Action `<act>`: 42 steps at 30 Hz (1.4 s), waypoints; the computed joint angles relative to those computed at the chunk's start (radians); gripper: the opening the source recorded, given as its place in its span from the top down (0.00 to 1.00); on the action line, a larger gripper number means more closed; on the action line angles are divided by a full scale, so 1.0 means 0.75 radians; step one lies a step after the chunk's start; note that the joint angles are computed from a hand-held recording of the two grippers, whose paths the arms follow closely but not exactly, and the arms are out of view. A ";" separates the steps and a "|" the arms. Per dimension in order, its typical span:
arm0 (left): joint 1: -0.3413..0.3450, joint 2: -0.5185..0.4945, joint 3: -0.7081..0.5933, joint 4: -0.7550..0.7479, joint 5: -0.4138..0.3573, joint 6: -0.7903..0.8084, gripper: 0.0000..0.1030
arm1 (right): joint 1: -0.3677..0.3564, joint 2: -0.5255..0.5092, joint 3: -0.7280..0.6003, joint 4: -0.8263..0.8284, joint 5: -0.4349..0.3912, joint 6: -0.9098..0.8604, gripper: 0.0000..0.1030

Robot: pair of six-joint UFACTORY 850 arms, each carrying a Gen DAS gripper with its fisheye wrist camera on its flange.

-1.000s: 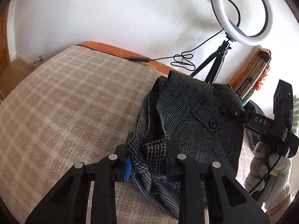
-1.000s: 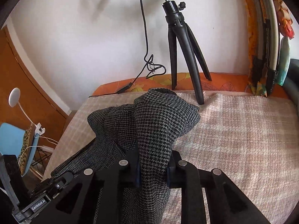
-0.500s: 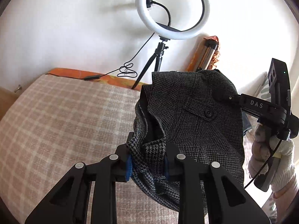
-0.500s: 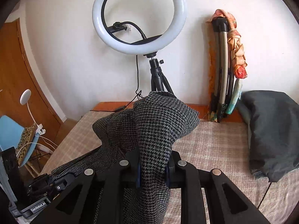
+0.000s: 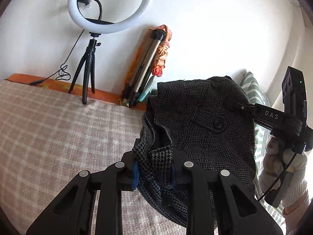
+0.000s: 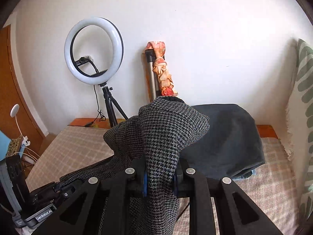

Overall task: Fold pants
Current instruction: 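Carry the folded trousers with both grippers onto the dark garment stack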

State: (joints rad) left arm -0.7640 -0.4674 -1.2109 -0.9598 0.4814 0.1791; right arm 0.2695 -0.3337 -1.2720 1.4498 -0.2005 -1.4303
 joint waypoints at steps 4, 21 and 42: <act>-0.042 -0.075 -0.121 -0.084 -0.006 0.161 0.78 | -0.071 0.023 0.007 -0.054 -0.019 0.026 0.84; -0.020 -0.385 -0.615 -0.280 -0.126 0.547 0.79 | -0.222 -0.127 -0.238 -0.178 -0.085 0.089 0.84; 0.059 -0.809 -1.267 -0.865 -0.073 1.257 0.79 | -0.245 -0.728 -1.073 -0.613 -0.304 0.463 0.84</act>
State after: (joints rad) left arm -0.7200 -1.0740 -2.1612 -1.6085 0.4270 1.1217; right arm 0.0859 -0.8798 -2.0766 0.9897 -0.4281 -1.0831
